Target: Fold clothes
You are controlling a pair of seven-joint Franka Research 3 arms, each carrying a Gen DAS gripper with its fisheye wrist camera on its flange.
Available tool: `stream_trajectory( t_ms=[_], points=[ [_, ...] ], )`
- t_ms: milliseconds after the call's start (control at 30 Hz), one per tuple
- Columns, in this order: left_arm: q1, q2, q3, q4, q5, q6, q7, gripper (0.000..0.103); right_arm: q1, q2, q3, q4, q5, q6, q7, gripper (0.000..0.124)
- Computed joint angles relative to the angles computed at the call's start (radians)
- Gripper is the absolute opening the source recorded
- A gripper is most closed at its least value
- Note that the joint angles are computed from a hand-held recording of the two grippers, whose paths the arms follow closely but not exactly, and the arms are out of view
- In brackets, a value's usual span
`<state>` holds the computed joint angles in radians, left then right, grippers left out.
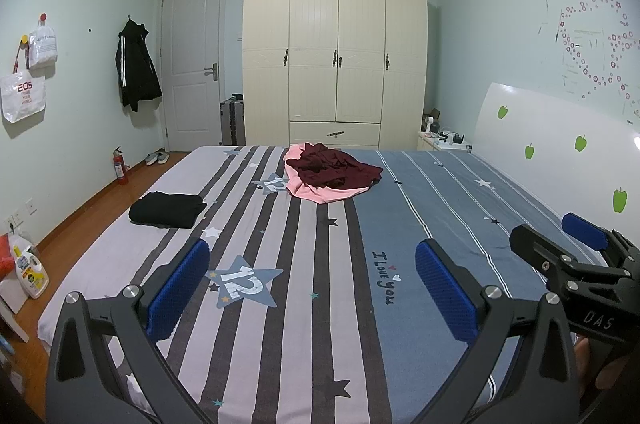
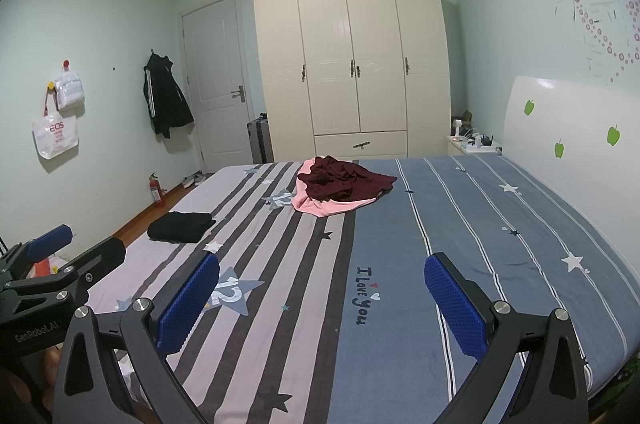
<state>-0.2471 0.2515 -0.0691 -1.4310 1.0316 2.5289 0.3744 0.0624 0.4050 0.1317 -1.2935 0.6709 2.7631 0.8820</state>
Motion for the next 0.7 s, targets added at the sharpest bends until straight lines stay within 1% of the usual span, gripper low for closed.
stream_trajectory(
  t_ms=[100, 167, 200, 267, 300, 400, 467, 533, 633, 700],
  points=[
    [-0.002, -0.008, -0.002, -0.007, -0.002, -0.005, 0.001, 0.102, -0.004, -0.005, 0.002, -0.005, 0.007, -0.002, -0.004, 0.102],
    [0.002, -0.018, -0.005, -0.022, -0.007, 0.006, 0.001, 0.102, -0.005, -0.012, 0.001, -0.015, 0.011, -0.001, -0.005, 0.102],
    [0.008, -0.022, -0.008, -0.030, -0.018, 0.023, 0.007, 0.102, -0.007, -0.017, 0.002, -0.022, 0.015, 0.001, -0.008, 0.102],
    [0.028, -0.032, -0.019, -0.053, -0.065, 0.085, 0.039, 0.102, -0.010, -0.028, 0.004, -0.040, 0.026, 0.005, -0.019, 0.102],
    [0.027, -0.033, -0.018, -0.056, -0.067, 0.089, 0.042, 0.102, -0.010, -0.031, 0.003, -0.045, 0.029, 0.008, -0.023, 0.102],
    [0.010, -0.032, -0.009, -0.066, -0.012, 0.069, 0.017, 0.102, -0.007, -0.028, -0.004, -0.054, 0.028, 0.016, -0.024, 0.102],
    [0.015, -0.031, -0.006, -0.090, 0.007, 0.086, 0.011, 0.102, -0.005, -0.018, -0.008, -0.053, 0.024, 0.015, -0.012, 0.102],
    [0.017, -0.030, 0.006, -0.114, 0.051, 0.105, -0.038, 0.102, -0.005, 0.002, -0.009, -0.042, 0.020, 0.010, 0.002, 0.102],
    [0.034, -0.005, 0.034, -0.135, 0.143, 0.172, -0.151, 0.102, 0.011, 0.061, -0.015, -0.005, -0.014, 0.022, 0.031, 0.102],
    [0.048, 0.062, 0.060, -0.094, 0.195, 0.211, -0.222, 0.102, 0.028, 0.141, -0.021, 0.065, -0.052, 0.024, 0.069, 0.102]
  ],
)
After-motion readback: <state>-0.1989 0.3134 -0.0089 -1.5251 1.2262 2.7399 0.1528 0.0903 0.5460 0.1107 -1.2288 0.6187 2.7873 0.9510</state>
